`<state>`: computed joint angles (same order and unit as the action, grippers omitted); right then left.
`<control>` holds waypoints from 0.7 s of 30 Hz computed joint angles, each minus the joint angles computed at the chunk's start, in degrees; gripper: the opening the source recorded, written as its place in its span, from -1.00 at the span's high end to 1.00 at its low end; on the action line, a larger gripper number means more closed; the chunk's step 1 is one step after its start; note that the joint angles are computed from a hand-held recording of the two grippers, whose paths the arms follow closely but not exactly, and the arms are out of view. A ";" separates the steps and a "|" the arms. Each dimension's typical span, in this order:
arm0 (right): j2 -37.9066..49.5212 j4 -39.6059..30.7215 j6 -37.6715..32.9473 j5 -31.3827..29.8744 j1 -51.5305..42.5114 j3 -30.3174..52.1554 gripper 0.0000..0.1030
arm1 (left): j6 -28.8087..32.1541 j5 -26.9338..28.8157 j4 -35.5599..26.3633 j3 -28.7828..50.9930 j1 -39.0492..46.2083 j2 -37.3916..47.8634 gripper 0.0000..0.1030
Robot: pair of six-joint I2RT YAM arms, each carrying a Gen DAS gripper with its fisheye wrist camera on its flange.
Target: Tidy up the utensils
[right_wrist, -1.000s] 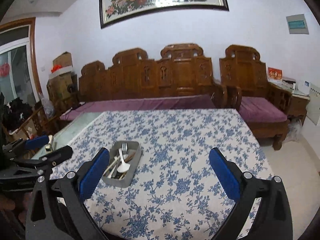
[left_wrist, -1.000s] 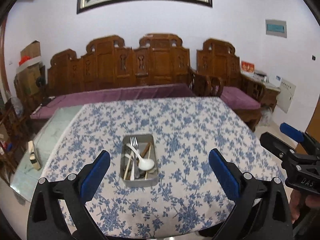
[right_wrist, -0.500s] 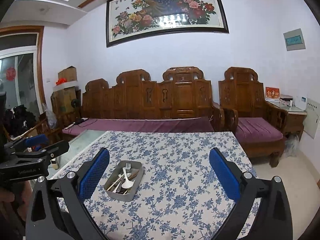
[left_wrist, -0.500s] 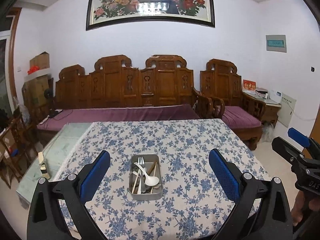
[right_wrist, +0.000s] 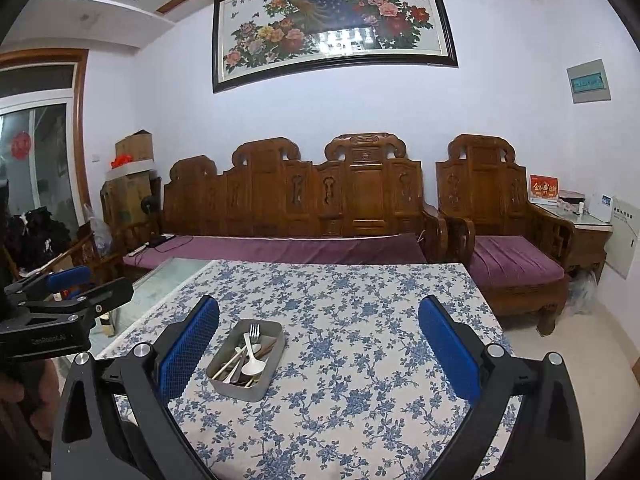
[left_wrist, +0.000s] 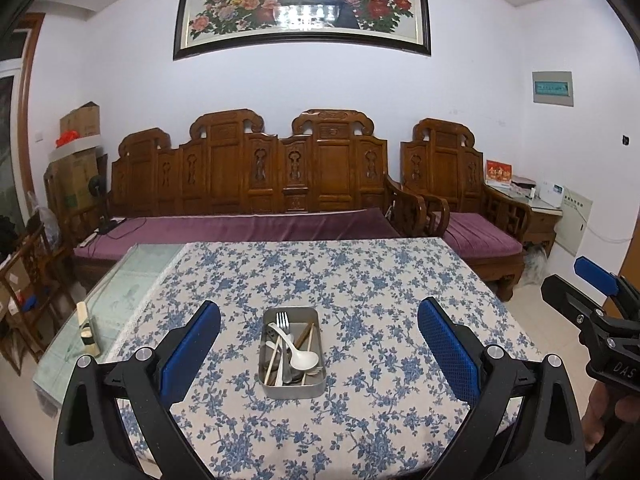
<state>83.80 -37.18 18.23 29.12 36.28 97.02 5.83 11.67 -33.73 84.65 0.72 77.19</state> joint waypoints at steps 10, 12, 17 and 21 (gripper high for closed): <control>0.13 -0.19 0.00 0.05 0.04 0.23 -0.95 | 0.07 -0.24 0.42 -0.66 0.07 -0.28 -0.85; 0.13 -0.26 0.20 -0.05 0.00 0.27 -0.95 | 0.00 -0.18 0.28 -0.61 0.06 -0.24 -0.85; 0.13 -0.16 0.18 -0.09 -0.03 0.18 -0.95 | 0.10 0.36 0.46 -0.72 0.50 -0.19 -0.85; 0.12 -0.22 0.20 -0.02 0.02 0.21 -0.95 | 0.08 0.35 0.52 -0.95 0.45 -0.43 -0.85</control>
